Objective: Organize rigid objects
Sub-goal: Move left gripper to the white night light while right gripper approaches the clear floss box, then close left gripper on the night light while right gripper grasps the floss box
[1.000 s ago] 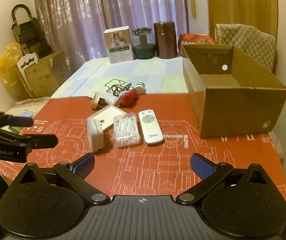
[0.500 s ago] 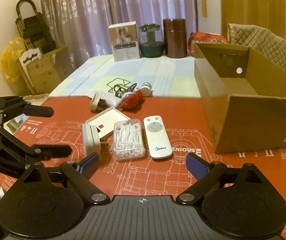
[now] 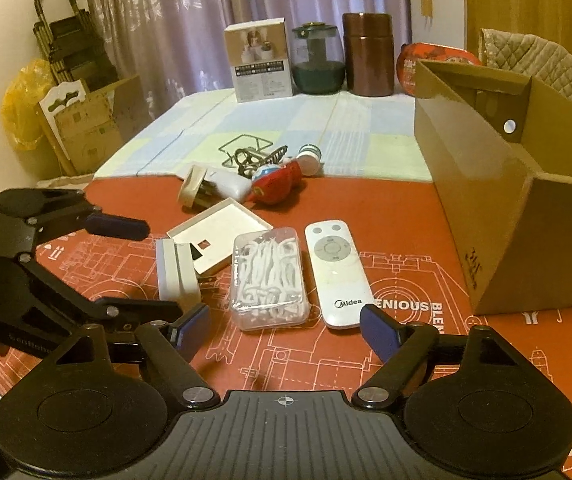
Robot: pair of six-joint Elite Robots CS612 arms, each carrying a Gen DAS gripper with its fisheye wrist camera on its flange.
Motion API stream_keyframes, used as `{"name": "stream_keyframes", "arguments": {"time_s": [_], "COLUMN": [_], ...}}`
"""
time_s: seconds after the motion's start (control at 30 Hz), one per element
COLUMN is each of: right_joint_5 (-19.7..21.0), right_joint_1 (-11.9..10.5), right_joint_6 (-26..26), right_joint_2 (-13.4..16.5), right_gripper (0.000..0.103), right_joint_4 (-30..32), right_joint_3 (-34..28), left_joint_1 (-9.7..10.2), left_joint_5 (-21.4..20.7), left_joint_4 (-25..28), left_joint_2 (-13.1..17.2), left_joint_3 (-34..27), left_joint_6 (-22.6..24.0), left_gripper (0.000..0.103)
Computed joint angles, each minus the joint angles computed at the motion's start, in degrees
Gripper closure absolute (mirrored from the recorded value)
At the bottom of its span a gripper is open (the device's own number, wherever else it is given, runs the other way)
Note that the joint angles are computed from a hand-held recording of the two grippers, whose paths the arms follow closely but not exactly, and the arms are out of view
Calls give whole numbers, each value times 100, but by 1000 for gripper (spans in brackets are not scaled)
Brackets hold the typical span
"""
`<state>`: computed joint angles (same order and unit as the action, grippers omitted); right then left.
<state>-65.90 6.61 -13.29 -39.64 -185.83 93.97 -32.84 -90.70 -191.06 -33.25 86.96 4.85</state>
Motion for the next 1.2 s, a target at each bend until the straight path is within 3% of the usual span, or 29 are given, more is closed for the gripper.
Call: {"name": "stream_keyframes", "arguments": {"time_s": [0.13,0.27,0.4,0.47,0.57,0.7,0.9,1.2], "right_joint_5": [-61,-78,-69,-47,-47,-46,-166,-616], "right_joint_1": [11,14,24,30,47,101,246,423], "right_joint_6": [22,51,26,8,-32,-173,-397,-629], "right_joint_2": [44,70,77,86,111,180,347,620], "right_gripper": [24,24,24,25,27,33,35,44], "right_joint_4": [63,96,151,141,173,227,153,331], "right_joint_3": [-67,-110,-139,-152,-192,-293,-526,-945], "left_joint_1": [28,3,1,-12,-64,-34,-3,-6], "left_joint_5": [-155,-5,15,163,750,1021,1204,1146], "left_joint_4": [167,379,505,568,571,378,188,142], "left_joint_2": [51,65,34,-18,-112,-195,-211,-199], "left_joint_3": [-104,-163,-164,-116,16,173,218,212], "left_joint_6": [100,101,-115,-413,-1109,-1897,-2273,-2341], "left_gripper": [31,42,42,42,42,42,42,42]}}
